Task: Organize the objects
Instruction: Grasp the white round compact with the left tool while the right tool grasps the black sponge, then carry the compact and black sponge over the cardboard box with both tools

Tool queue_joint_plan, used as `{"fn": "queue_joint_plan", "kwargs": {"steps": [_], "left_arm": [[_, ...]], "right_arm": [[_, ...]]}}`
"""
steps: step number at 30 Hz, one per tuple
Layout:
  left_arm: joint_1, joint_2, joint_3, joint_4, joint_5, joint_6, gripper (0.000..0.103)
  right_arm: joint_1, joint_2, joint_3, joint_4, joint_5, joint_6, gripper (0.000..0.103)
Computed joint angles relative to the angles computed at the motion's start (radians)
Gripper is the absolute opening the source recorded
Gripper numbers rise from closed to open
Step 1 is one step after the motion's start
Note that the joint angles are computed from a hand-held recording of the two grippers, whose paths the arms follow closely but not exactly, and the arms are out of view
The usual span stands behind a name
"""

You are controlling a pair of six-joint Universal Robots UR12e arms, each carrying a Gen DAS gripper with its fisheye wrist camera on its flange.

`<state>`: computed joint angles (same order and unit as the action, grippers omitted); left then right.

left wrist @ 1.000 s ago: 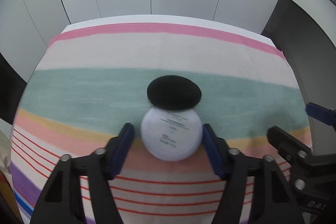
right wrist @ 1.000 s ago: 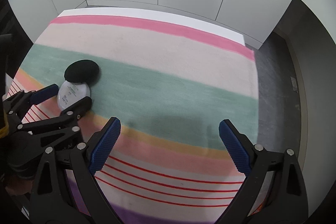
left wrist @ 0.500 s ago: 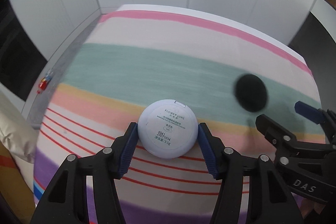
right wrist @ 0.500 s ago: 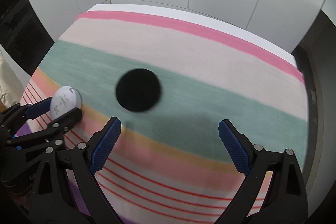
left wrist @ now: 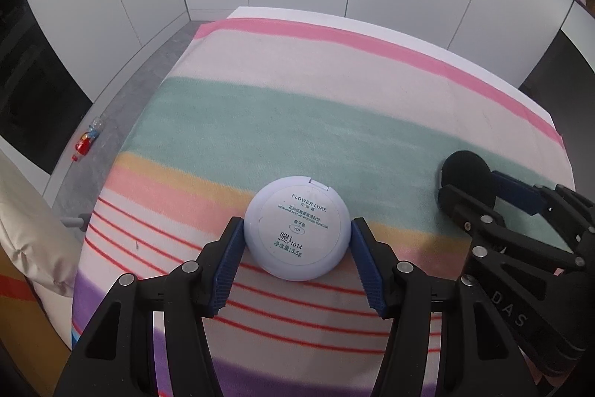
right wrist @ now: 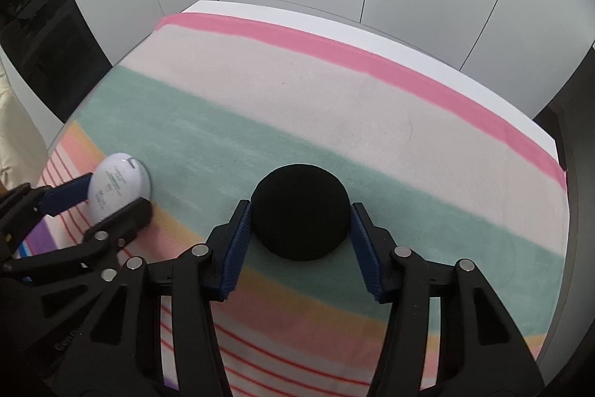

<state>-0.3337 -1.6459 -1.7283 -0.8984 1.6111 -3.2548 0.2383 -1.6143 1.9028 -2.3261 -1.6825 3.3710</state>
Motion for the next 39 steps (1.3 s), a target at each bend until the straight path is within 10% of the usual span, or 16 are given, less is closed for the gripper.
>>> {"fn": "queue_joint_plan", "kwargs": {"steps": [18, 39], "left_arm": [[-0.016, 0.130, 0.003, -0.101, -0.029, -0.003, 0.059], [-0.048, 0.325, -0.012, -0.178, -0.045, -0.029, 0.059]], "right_arm": [[0.021, -0.156, -0.019, 0.151, -0.018, 0.124, 0.054], [0.183, -0.305, -0.087, 0.308, -0.180, 0.268, 0.054]]}}
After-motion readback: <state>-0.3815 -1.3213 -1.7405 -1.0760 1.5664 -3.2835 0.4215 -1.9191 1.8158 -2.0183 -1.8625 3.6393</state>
